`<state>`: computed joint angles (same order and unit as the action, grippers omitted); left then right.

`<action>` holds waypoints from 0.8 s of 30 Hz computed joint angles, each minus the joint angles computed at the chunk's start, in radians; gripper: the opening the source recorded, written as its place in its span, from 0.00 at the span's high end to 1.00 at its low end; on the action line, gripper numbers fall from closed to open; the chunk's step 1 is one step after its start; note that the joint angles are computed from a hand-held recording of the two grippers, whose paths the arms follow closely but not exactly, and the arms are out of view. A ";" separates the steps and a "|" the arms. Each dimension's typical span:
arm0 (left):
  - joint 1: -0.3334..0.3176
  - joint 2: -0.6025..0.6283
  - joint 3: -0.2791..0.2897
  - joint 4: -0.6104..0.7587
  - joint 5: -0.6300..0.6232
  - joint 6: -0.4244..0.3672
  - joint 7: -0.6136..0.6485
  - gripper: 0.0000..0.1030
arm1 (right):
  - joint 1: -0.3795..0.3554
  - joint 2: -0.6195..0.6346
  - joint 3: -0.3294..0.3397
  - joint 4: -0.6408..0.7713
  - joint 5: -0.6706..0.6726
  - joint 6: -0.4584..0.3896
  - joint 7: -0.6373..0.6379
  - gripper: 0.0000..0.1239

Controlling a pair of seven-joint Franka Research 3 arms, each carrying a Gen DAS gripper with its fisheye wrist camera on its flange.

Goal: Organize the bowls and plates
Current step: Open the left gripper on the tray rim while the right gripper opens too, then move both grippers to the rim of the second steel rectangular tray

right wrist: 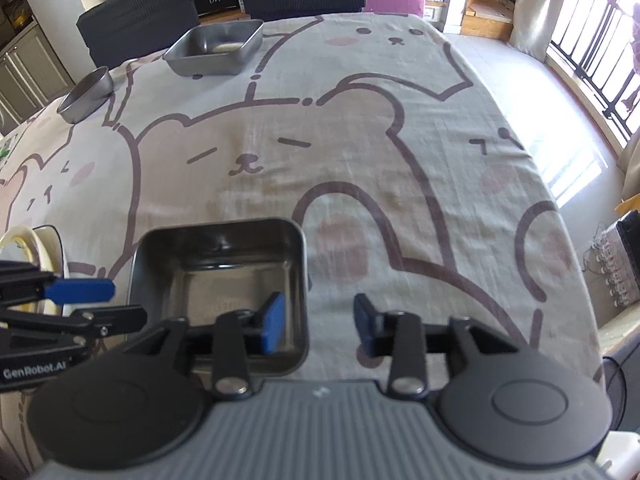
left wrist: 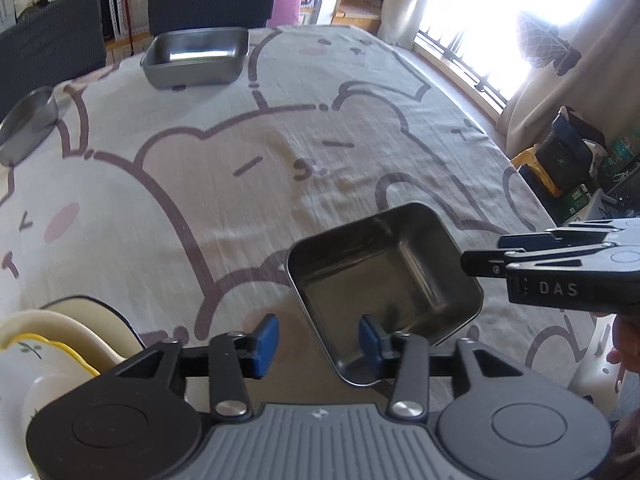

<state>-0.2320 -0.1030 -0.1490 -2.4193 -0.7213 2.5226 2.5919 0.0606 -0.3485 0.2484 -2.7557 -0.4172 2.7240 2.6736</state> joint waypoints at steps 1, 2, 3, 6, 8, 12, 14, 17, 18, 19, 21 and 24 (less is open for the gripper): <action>0.001 -0.003 0.002 0.002 -0.006 -0.001 0.008 0.44 | 0.001 -0.013 0.002 -0.006 -0.001 -0.003 0.003 0.54; 0.001 -0.007 0.005 0.004 -0.013 -0.001 0.018 0.37 | 0.002 -0.027 0.003 -0.013 -0.002 -0.002 0.005 0.52; 0.002 -0.012 0.008 0.004 -0.022 0.003 0.029 0.33 | 0.002 -0.042 0.006 -0.020 0.000 -0.001 0.007 0.50; 0.001 -0.023 0.018 0.010 -0.059 0.024 0.076 0.20 | -0.007 -0.091 0.027 -0.038 0.001 -0.010 0.022 0.45; 0.005 -0.027 0.025 0.019 -0.068 0.039 0.088 0.16 | -0.019 -0.125 0.052 -0.040 -0.007 -0.038 0.044 0.42; 0.013 -0.029 0.046 0.046 -0.141 0.053 0.150 0.06 | -0.053 -0.210 0.098 -0.060 -0.043 -0.044 0.109 0.37; 0.019 -0.027 0.052 0.060 -0.180 0.069 0.189 0.01 | -0.076 -0.245 0.123 -0.070 -0.064 -0.036 0.137 0.32; 0.032 -0.015 0.057 0.086 -0.220 0.085 0.234 0.00 | -0.123 -0.283 0.160 -0.081 -0.108 -0.009 0.167 0.26; 0.039 -0.007 0.058 0.099 -0.222 0.083 0.236 0.00 | -0.137 -0.288 0.168 -0.083 -0.122 0.002 0.169 0.23; 0.048 0.002 0.059 0.115 -0.219 0.075 0.235 0.00 | -0.154 -0.290 0.178 -0.083 -0.138 0.015 0.169 0.20; 0.065 0.023 0.058 0.147 -0.220 0.061 0.234 0.00 | -0.184 -0.281 0.180 -0.074 -0.175 0.027 0.131 0.17; 0.086 0.061 0.046 0.196 -0.258 0.074 0.254 0.00 | -0.243 -0.262 0.179 -0.059 -0.242 0.050 0.084 0.17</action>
